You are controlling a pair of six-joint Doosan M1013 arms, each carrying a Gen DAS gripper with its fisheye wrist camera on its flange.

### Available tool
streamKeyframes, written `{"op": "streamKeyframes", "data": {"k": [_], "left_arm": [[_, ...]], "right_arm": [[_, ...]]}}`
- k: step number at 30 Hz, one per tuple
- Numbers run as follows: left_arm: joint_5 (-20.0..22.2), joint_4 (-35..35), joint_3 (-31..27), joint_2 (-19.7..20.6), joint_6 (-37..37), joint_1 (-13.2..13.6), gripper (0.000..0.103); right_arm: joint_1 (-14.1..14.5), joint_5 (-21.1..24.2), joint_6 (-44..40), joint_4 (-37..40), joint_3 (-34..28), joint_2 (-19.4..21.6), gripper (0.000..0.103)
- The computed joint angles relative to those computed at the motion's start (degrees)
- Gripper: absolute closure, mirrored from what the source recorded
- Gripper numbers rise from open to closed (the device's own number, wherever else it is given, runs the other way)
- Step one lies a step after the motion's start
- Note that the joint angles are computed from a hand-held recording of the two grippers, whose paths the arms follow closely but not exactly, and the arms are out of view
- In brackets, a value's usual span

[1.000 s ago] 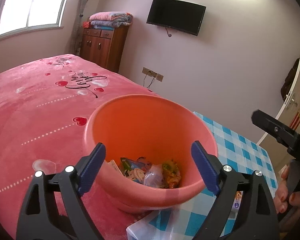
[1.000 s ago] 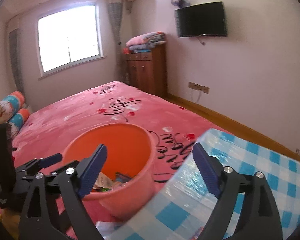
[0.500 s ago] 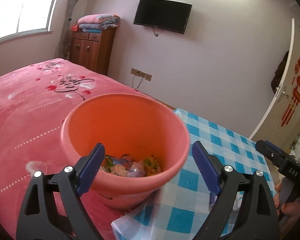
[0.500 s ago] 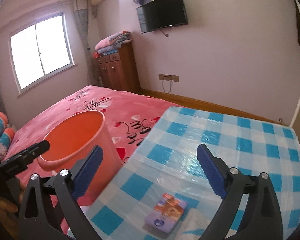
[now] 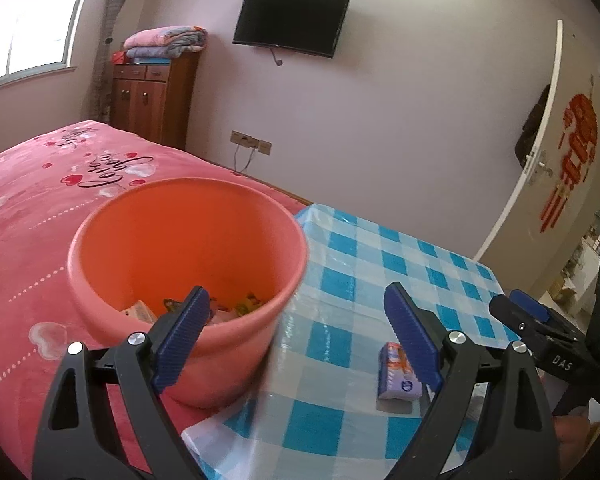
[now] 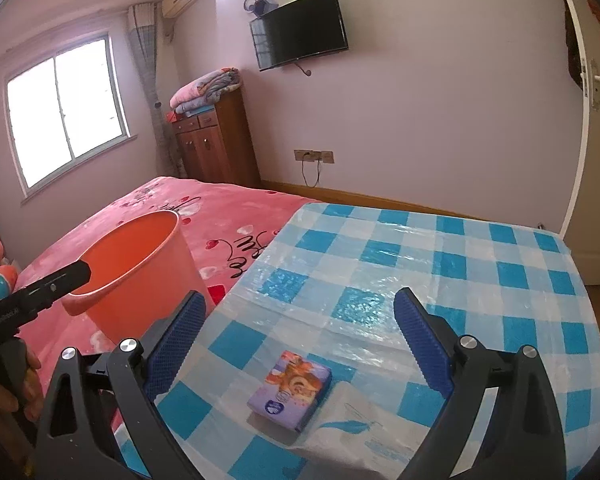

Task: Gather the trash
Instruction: 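Move both grippers back to the purple tissue pack and wipes packet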

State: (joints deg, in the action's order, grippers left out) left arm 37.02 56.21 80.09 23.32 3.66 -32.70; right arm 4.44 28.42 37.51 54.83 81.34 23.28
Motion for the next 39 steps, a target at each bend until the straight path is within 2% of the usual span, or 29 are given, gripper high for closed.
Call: {"op": "streamKeyframes", "data": {"k": [18,39], "left_arm": [[-1.81,-6.53,-2.73,2.1,8.59,-1.68,0.014],[-0.88,-17.4,-7.51,6.03,21.39,-2.96,0.014]], "right_arm": [[-1.92,-1.09,1.43,-0.31,3.06,-1.11,0.008],[-4.64,-2.34,3.03,-0.13,5.66,-1.14,0.008]]}}
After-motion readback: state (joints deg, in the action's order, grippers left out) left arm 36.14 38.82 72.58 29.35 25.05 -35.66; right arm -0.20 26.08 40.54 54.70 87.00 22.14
